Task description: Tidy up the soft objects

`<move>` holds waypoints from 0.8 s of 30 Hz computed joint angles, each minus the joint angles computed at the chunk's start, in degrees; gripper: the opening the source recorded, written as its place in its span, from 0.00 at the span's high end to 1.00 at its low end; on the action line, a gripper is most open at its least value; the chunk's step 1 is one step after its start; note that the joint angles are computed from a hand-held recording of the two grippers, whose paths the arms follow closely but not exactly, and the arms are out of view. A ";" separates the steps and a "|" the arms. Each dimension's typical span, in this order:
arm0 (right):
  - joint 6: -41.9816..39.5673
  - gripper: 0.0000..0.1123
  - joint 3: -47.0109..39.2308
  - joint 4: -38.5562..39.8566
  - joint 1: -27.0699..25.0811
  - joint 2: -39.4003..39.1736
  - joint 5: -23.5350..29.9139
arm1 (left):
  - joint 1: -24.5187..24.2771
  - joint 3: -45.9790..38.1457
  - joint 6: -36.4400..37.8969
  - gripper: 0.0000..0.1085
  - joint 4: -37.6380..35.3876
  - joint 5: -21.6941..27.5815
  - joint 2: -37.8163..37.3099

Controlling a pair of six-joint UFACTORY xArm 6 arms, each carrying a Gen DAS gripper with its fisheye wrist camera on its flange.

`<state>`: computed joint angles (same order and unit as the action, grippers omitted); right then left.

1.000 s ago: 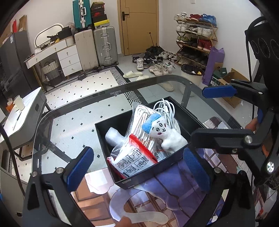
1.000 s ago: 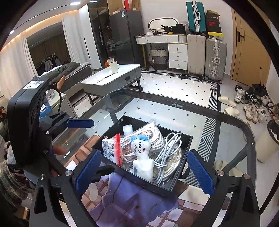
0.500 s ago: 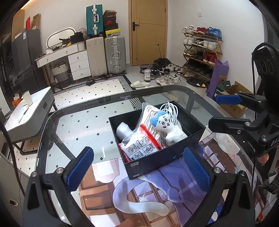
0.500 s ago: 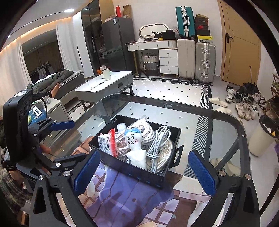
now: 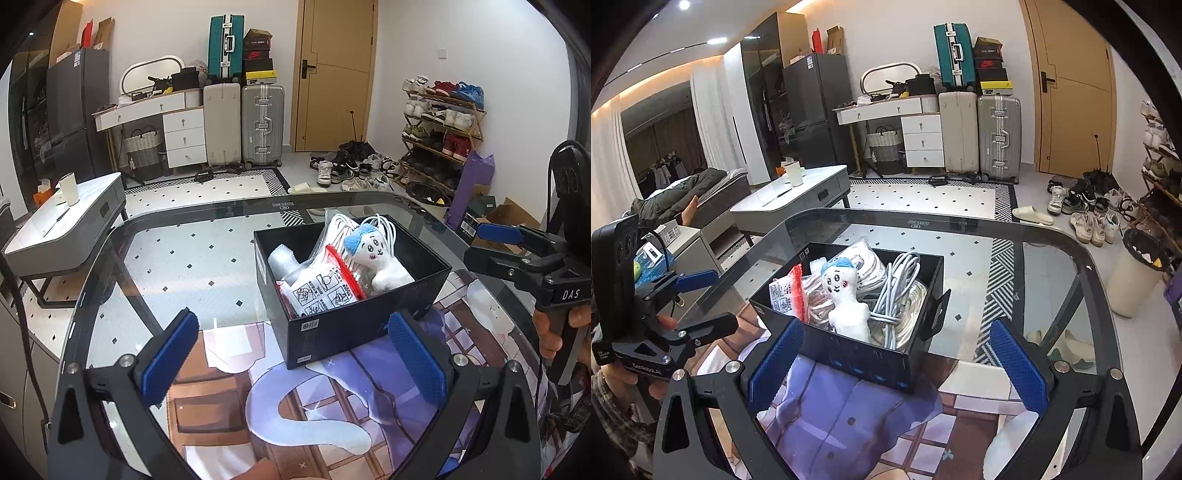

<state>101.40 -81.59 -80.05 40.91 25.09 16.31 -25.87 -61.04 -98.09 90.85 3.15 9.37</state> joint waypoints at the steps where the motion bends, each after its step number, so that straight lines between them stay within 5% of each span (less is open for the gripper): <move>1: 0.85 0.09 -0.16 -0.66 0.01 0.24 0.32 | -0.09 -0.21 -1.82 0.05 1.67 0.26 0.19; 12: 12.14 0.09 -0.02 -10.01 -0.21 2.26 1.66 | -0.59 -2.34 -21.96 0.05 20.16 1.73 1.88; 24: 21.03 0.09 0.40 -18.83 0.36 3.13 3.83 | -1.52 -3.09 -33.78 0.05 30.86 4.00 2.97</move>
<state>122.42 -81.19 -98.88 41.27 28.22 20.14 -27.39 -64.13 -131.86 121.72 7.15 12.34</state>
